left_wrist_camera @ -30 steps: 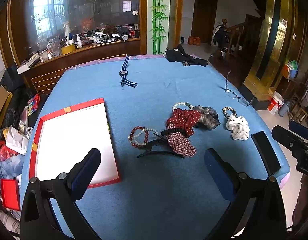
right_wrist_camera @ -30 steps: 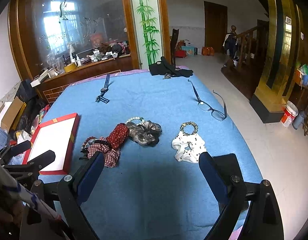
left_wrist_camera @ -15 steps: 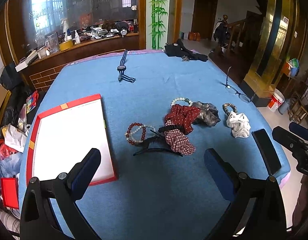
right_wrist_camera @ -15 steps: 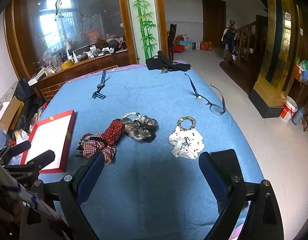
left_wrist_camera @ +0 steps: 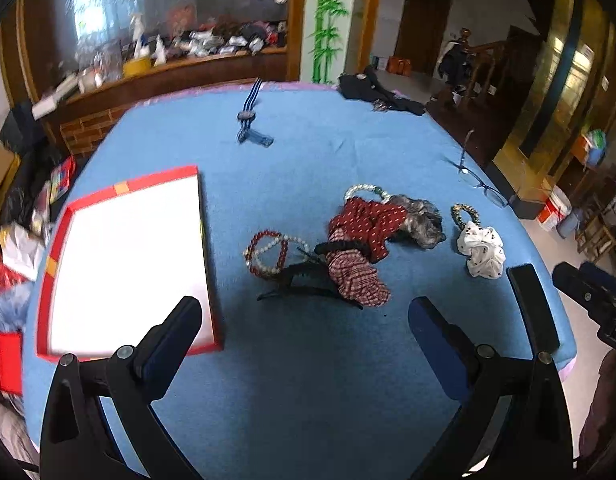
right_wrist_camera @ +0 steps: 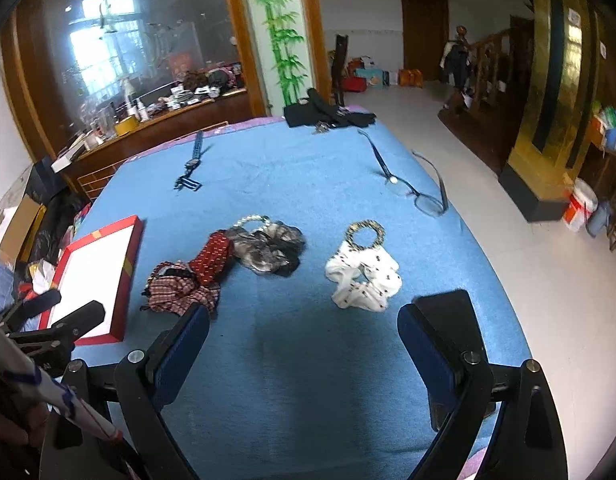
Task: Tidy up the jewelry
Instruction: 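Move both tools toward the pile of scrunchies and bracelets, then grasp the red plaid scrunchie with the left tool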
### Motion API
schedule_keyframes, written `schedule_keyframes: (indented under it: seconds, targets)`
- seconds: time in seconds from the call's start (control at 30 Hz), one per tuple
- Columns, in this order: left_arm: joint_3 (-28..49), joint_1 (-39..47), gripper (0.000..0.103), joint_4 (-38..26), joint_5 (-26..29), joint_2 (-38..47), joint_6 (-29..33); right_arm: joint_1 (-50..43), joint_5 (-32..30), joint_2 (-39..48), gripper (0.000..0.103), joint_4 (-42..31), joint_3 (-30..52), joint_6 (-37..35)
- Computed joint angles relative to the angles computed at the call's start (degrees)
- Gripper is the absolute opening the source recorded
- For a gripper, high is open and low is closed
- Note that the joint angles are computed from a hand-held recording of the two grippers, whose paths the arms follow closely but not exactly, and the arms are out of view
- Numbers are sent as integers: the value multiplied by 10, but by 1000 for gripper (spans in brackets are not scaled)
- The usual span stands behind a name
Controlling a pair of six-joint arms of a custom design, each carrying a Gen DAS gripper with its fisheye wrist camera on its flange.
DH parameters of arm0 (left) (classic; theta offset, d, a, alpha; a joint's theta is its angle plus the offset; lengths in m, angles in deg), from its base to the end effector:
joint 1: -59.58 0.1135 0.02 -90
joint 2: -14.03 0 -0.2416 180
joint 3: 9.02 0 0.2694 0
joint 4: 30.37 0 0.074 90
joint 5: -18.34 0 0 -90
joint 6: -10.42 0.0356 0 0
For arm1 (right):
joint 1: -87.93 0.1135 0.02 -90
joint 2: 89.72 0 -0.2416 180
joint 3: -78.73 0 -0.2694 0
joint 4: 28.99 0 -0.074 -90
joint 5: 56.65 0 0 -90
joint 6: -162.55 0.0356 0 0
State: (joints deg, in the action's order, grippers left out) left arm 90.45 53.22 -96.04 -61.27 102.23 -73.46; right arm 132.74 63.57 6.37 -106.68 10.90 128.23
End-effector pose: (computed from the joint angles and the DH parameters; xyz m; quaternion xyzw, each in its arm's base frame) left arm 0.3373 -0.0441 0.3190 0.1306 0.9396 -0.0868 0.3043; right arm 0.2640 0.2370 0.3362 0.1523 0.9257 0.0204 0.3457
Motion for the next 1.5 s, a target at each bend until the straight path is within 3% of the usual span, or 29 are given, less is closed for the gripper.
schedule_keyframes:
  seconds: [0.17,0.4,0.8,0.93,1.0,1.1,1.2,1.27,1.3,1.5]
  targets:
    - [18,28,102,-28,51,39,-19,-24,-32,-14,97,10,-31,7]
    - [7,26,102,-43,68,60,-25,-45,-64,-26,93,33,-67,-10]
    - [65,-46,102,-32,44,109,-56,-81,-90,-73,89,52,-141,-10]
    - [104,-67,78,-31,24,149,-62,-93,-93,-85,89,57,-159,-12]
    - [123,-73,73,-33,13,172,-67,-98,-97,-91,89,59,-168,-14]
    - [138,-81,57,-33,1,198,-73,-104,-100,-98,89,61,-178,-18]
    - [158,-88,24,-46,-7,227,-72,-109,-103,-103,89,63,-186,-22]
    - [165,-87,14,-55,1,236,-73,-113,-106,-105,89,64,-188,-25]
    - [157,-85,10,-48,5,226,-73,-115,-107,-106,89,65,-189,-26]
    - [179,-64,9,-70,76,182,-57,-135,-117,-97,89,81,-179,-43]
